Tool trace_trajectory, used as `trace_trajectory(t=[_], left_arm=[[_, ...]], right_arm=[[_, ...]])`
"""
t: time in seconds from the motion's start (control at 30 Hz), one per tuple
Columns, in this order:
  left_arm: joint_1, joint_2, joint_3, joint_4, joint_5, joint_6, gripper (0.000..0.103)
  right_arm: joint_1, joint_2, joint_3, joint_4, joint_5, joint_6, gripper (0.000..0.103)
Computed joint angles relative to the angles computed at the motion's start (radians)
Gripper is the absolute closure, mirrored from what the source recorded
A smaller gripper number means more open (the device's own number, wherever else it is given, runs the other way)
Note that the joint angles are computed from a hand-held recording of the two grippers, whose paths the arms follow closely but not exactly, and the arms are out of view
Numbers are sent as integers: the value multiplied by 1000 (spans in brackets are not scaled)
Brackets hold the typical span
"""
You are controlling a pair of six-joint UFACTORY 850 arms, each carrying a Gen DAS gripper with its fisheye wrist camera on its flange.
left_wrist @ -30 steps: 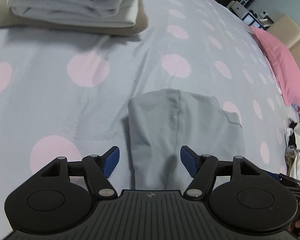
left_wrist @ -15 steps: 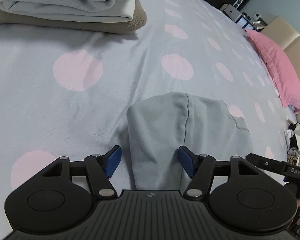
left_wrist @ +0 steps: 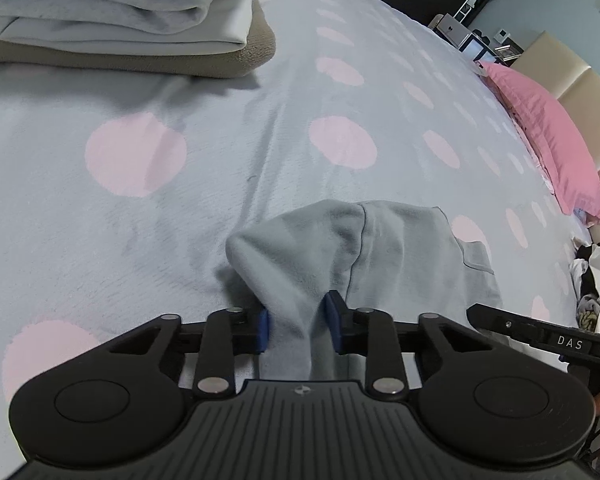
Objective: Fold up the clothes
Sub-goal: 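Grasp the folded grey shirt with both grippers and lift it, then carry the grey shirt with both grippers beside the folded clothes stack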
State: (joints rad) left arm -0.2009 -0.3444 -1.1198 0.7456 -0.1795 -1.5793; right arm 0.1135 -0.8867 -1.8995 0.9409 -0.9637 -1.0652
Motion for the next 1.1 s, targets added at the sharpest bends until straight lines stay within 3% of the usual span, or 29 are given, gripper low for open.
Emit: trace_trajectory(t=[0.13,0.3,0.63,0.87,1.1], left_arm=[[-12,-2,-9,49,-28,-33,85],[-29,-4,-24,84,-72,-43,90],[-79,72,22,445,-121,-392,92],[-118,178,91,706,-196,-649,92],[-131,311,161,804,-296,-736,93]], right_arm=[[4,13,16,1,14,-14,82],[10,48,60,19,52,-59,87],[-12,159,172,143,60,-223,89],[-26,258,253,247,34,-346,90],[4,360,306,357,2,-488,91]])
